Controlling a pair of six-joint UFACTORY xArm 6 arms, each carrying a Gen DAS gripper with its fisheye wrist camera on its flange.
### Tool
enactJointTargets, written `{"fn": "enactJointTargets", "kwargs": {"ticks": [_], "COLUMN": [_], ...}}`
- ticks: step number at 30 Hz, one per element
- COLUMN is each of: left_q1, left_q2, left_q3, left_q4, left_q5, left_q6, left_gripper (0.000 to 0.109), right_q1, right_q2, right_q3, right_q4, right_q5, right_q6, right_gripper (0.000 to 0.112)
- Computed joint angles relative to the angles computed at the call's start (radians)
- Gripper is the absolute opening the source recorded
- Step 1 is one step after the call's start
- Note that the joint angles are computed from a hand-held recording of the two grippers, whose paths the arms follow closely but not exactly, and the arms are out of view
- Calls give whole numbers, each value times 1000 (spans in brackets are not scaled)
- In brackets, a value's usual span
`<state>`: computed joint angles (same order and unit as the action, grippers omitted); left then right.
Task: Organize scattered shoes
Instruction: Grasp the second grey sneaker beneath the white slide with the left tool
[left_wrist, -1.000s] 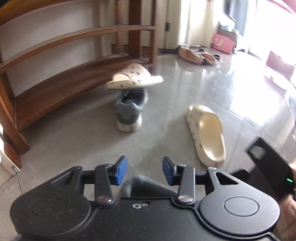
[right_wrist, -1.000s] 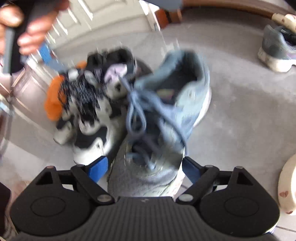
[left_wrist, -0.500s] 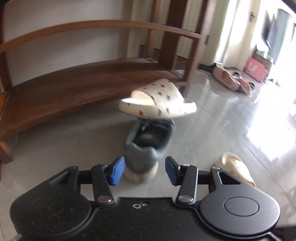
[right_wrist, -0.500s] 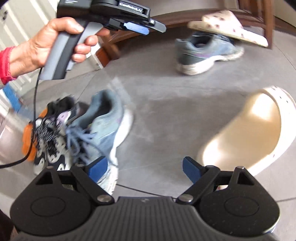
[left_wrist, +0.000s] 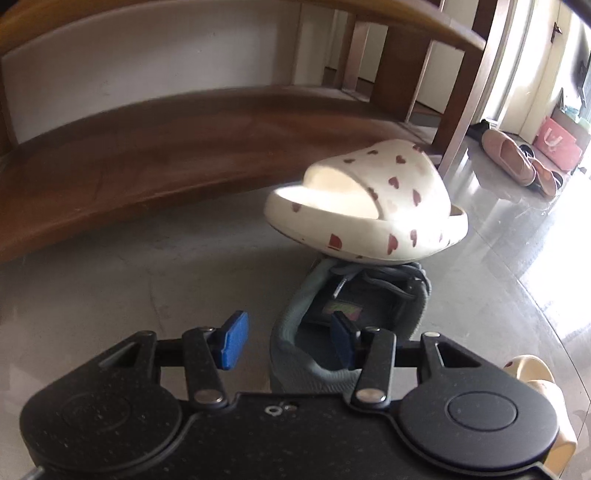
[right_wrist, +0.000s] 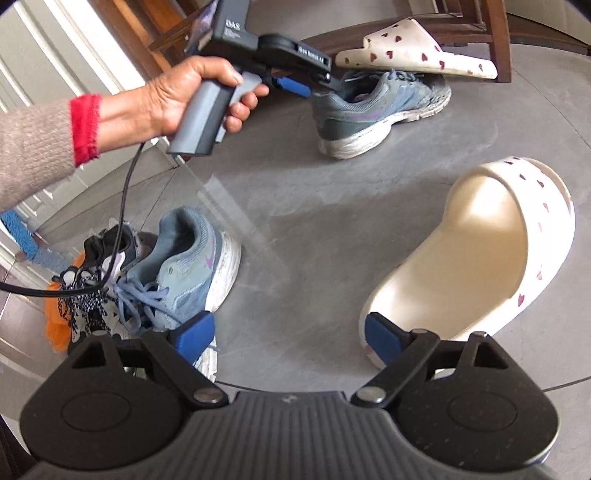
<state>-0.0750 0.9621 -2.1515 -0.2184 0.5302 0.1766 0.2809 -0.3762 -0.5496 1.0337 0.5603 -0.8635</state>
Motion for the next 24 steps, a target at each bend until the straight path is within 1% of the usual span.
{"fn": "enactJointTargets", "kwargs": {"ticks": [1, 2, 3, 4, 5, 6, 7, 8, 11, 12, 15, 18, 20, 22, 24], "left_q1": [0, -1, -4, -8, -13, -19, -22, -21, -11, -9, 8, 42, 57, 62, 48], "left_q2": [26, 54, 90, 114, 114, 93, 72, 52, -25, -53, -146, -254, -287, -338, -370], "left_q3": [-40, -83, -138, -171, -163, -114, -73, -42, 54, 90, 203, 328, 352, 391, 409], "left_q4": [21, 43, 78, 110, 142, 180, 186, 149, -59, -95, -213, -355, -393, -402, -380], "left_q5": [21, 45, 77, 95, 84, 41, 13, 7, 37, 44, 87, 156, 212, 249, 255], "left_q6": [-17, -34, -58, -74, -84, -86, -79, -66, 57, 82, 160, 237, 257, 280, 335], "left_gripper": [42, 37, 30, 16, 14, 13, 12, 12, 12, 12, 12, 13, 15, 16, 17], "right_q1": [-2, -8, -14, -18, -22, -26, -29, -34, -35, -33, -25, -22, -22, -22, -26], "right_q2": [0, -2, -3, -8, -13, -18, -21, -27, -38, -43, -54, -56, -58, -62, -59], "right_q3": [0, -1, -2, 0, 2, 4, 6, 9, 15, 17, 21, 19, 17, 15, 9], "right_q4": [0, -1, -2, -5, -8, -11, -12, -12, -12, -14, -11, 6, 21, 42, 56], "right_q5": [-3, -4, -5, -7, -9, -11, -12, -11, -20, -26, -50, -72, -86, -104, -111], "right_q6": [2, 8, 14, 19, 24, 29, 33, 41, 50, 53, 54, 53, 50, 48, 53], "right_gripper": [90, 90, 90, 90, 90, 90, 90, 90, 90, 90, 90, 90, 90, 90, 90]}}
